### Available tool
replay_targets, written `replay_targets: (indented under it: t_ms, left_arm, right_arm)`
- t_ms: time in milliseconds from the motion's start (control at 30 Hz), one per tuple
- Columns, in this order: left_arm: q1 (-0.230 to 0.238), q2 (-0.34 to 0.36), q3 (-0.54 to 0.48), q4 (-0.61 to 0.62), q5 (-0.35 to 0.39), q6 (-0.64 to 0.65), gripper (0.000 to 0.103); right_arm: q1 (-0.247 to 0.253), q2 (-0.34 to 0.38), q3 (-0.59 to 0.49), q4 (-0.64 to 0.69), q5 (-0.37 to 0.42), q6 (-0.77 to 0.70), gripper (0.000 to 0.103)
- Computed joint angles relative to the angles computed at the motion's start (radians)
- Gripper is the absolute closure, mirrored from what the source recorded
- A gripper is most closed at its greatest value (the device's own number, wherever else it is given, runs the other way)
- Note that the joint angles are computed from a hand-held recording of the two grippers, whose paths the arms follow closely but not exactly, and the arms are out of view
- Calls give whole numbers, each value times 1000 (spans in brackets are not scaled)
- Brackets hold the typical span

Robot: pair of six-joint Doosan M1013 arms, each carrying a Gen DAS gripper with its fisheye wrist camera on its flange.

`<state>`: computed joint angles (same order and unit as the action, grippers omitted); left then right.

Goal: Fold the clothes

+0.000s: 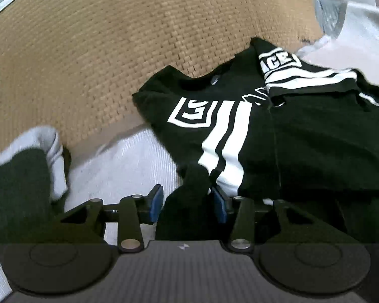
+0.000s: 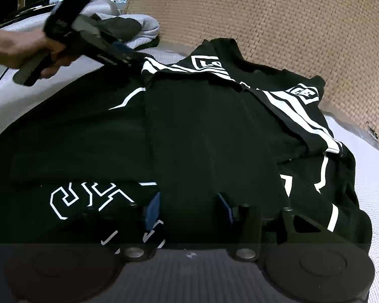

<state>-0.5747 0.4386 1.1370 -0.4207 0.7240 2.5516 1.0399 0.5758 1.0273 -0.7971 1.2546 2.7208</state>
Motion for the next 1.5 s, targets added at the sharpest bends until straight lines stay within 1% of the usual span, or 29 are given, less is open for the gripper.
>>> replay_targets:
  t_ms: [67,100,133,200,233,267,300,333,367,400,433,467,500,567,600,667,700,800,833,900,1033,1267,1333,1500]
  left_arm:
    - [-14,12,-16,67,5,-30,55]
    - [-21,17,-22,102,8,-47,57]
    - [-23,20,-25,116,9,-52,63]
    - [-22,18,-20,101,10,-56,73]
    - [-24,13,-13,108,-4,-66,79]
    - [-26,6,-2,119,-29,-77,81]
    - [-28,1,4,150,-54,-121,87]
    - [-30,0,0,204,-73,-206,87]
    - [-25,7,-19,238,-65,-290,86]
    - [-16,22,-55,247,-11,-356,82]
    - [-7,42,-98,252,67,-414,80]
    - [-4,55,-125,268,121,-445,80]
    - [-7,54,-119,295,127,-440,78]
    - [-18,32,-68,336,71,-413,78]
    - [-20,27,-57,348,55,-431,78]
    - [-22,26,-54,358,48,-477,76]
    - [-23,28,-57,365,45,-486,71]
    - [-18,36,-76,361,61,-487,65]
    - [-17,38,-81,358,67,-483,64]
    - [-15,38,-83,353,70,-476,64]
    - [-19,31,-69,367,51,-477,64]
    - [-17,34,-86,369,87,-509,63]
    - [-14,24,-82,367,97,-514,59]
    - [-10,-14,-59,361,102,-490,58]
  right_arm:
    - [1,2,-5,1,5,-1,51]
    - [1,4,-7,0,7,2,51]
    - [2,5,-9,-2,9,5,51]
    - [4,6,-6,-11,9,11,52]
    - [4,4,-2,-14,3,13,58]
    - [4,-1,5,-12,-12,11,66]
    - [3,-4,8,-10,-23,1,82]
    - [4,-1,1,-12,-12,-8,88]
    - [5,1,-4,-15,1,-5,91]
    - [5,-2,-2,-18,4,18,93]
    - [4,-6,4,-17,4,45,93]
    - [1,-12,15,-5,-5,84,93]
    - [-2,-19,28,1,-17,119,92]
    - [0,-30,56,-14,-41,166,93]
    - [1,-29,58,-22,-41,163,93]
    - [4,-27,61,-37,-39,164,93]
    - [6,-26,62,-44,-37,163,93]
    - [10,-23,62,-58,-35,161,93]
    - [12,-23,63,-64,-36,164,93]
    - [14,-24,70,-77,-41,174,93]
    - [17,-24,77,-93,-43,182,93]
    - [16,-30,89,-99,-55,196,93]
    - [15,-30,90,-99,-56,197,93]
    - [15,-30,90,-96,-54,191,93]
